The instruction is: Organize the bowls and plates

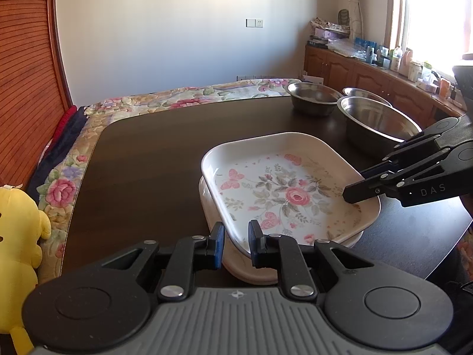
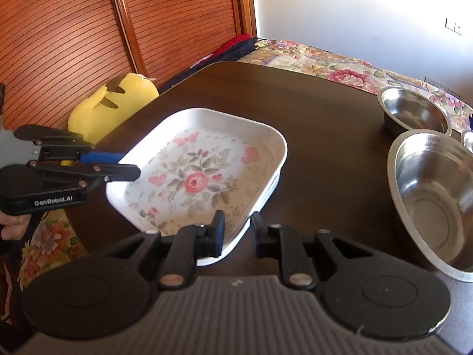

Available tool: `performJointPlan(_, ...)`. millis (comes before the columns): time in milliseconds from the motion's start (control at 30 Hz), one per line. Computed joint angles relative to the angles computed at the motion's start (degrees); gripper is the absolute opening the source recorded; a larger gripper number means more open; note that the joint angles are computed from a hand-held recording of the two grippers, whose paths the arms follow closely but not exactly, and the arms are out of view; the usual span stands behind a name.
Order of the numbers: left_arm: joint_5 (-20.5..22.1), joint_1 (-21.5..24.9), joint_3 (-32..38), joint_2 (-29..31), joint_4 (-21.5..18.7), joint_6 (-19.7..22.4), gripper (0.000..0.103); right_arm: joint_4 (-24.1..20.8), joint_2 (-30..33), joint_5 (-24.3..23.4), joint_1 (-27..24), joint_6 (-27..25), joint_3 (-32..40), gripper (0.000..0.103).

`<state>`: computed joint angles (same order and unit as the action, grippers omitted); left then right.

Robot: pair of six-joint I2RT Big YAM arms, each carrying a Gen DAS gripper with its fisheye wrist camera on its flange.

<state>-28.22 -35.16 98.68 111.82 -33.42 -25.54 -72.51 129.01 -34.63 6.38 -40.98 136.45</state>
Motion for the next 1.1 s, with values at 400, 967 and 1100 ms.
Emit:
performJointPlan(400, -0.1, 0.0, 1.2, 0.9, -1.2, -0.5, 0.019, 1.8, -0.7, 0.5, 0.3, -0.7, -2.0, 0.021)
performJointPlan(967, -4.2, -0.7, 2.4, 0.6, 3.3, 0.8, 0.037, 12.7, -3.9, -6.7, -2.3, 5.9, -8.1, 0.023)
performJointPlan(1100, -4.9, -1.0, 5.7, 2.4, 3.4, 1.7, 0.046, 17.7, -4.6, -8.2, -3.7, 8.8, -9.0, 0.023)
